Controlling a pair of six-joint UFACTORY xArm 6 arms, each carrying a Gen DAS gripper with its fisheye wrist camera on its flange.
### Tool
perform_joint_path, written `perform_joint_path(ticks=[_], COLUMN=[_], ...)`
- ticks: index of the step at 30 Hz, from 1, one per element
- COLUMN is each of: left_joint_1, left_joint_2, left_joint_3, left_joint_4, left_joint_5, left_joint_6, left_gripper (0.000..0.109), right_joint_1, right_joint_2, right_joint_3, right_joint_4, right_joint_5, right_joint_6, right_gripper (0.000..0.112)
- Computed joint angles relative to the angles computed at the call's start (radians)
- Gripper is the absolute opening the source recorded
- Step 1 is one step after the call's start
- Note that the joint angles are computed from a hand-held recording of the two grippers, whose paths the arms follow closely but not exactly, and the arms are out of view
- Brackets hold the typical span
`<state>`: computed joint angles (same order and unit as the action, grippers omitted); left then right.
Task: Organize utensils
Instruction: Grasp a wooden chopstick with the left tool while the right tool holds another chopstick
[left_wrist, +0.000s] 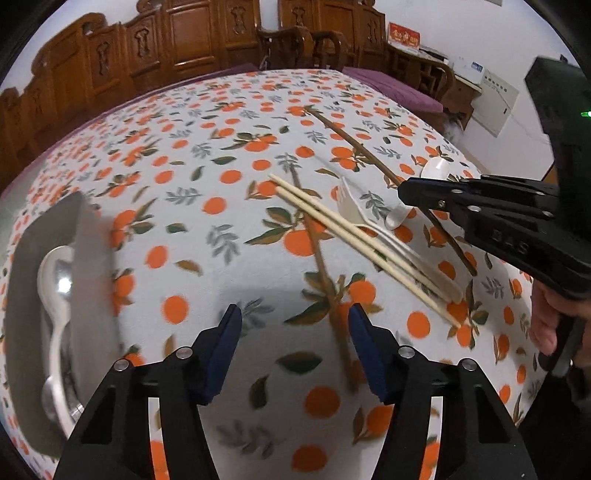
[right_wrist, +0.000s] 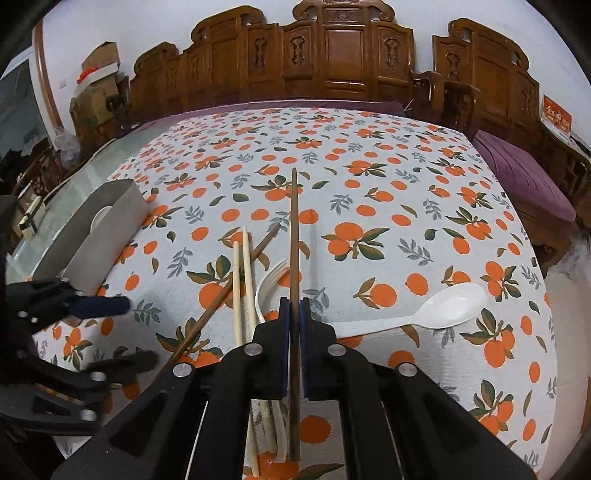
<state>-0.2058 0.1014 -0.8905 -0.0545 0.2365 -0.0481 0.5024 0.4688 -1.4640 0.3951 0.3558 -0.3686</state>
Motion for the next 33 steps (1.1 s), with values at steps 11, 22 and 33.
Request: perform_joint_path(ticks=[11,22,33], left_joint_1=[-0.016,0.035,0.104], left_joint_2=[0.102,0.051,-0.036], left_joint_3=[-0.123,-0.094,-0.06], left_joint_4=[0.225,0.245,0.309], left_joint_5=[0.072,0.085,0.035], left_joint_6=[-0.187,-0.196,-0.257], left_gripper=[0.026,0.004,0.004], right_joint_1=[0.002,0.015,0.036], right_joint_2=[-0.002,-0.001,0.0], right_joint_3=[0.001,-0.009,-0.017], right_joint_4=[0.037,0.061,0.077], right_joint_5=[0.0,0.008,0.017], right_joint_6=[-0.021,-0.041,-0.059], right_gripper=[0.006,0.006,0.006])
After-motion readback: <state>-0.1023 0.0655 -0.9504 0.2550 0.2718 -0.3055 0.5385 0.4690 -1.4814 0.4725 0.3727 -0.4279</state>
